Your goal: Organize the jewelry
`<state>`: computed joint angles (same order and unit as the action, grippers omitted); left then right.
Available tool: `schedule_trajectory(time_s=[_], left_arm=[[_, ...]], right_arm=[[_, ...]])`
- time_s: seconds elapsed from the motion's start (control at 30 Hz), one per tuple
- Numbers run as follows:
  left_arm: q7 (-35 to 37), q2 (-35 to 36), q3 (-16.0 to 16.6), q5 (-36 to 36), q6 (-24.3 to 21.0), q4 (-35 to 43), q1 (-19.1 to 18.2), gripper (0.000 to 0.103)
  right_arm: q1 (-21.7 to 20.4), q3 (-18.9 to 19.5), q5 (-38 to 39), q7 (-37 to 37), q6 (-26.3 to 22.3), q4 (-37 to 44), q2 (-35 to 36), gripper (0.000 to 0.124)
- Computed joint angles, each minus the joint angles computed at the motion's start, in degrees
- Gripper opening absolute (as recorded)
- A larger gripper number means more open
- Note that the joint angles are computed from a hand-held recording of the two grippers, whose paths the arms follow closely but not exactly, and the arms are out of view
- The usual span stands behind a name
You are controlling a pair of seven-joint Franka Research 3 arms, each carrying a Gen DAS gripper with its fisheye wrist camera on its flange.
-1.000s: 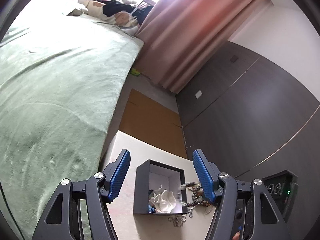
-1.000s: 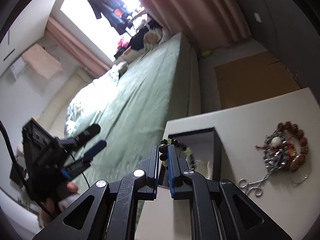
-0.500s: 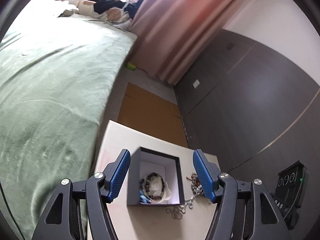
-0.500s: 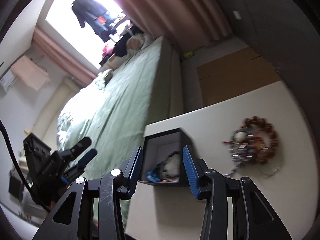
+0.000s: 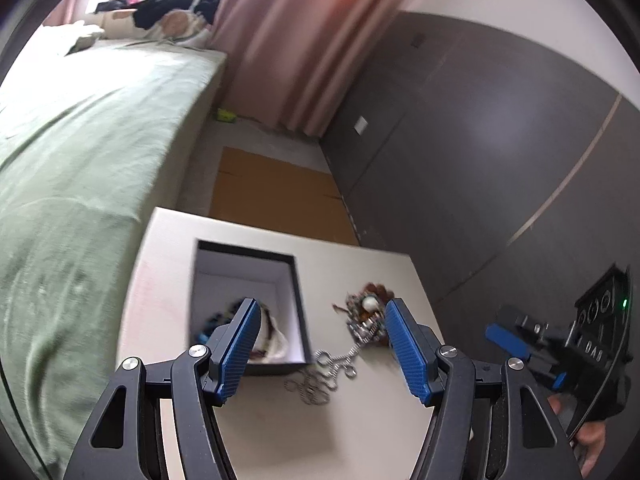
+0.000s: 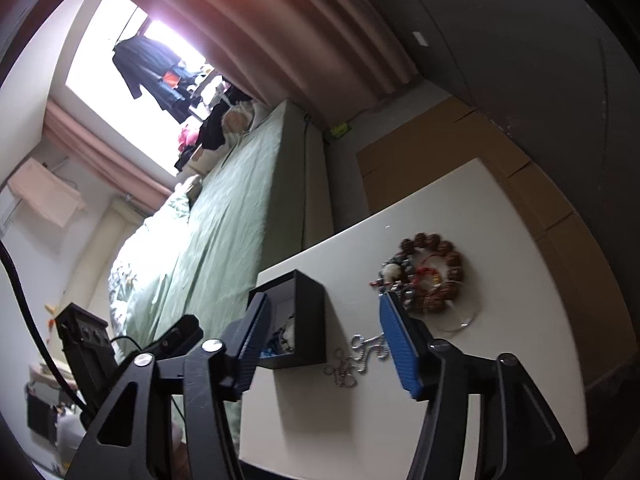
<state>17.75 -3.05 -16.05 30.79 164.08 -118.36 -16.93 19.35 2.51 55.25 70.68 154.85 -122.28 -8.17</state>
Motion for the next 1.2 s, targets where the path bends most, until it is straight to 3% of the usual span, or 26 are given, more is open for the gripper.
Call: schedule_trajectory(time_s=[0.33,0.6,1.2], left_arm=[[7.7,9.8,-0.2,-2.9,-3.9,9.7,-4.6,0.062],[12.0,18.2,0.9,-4.9,-8.8,19.1,-7.3,0.038],[20.6,30.4,2.5,-10.2,-15.9,32.1,-9.8,0.036]], right_arm=[[-2.3,-1.7,-2.0,5.2,-1.3,-2.5,-1.8,0.058],[-4.0,-2.6,-1.9,5.9,-2.7,-1.9,-0.8,0.058],[-7.4,-2.9,0.2,6.3,-4.8,1.5,3.7,0.058]])
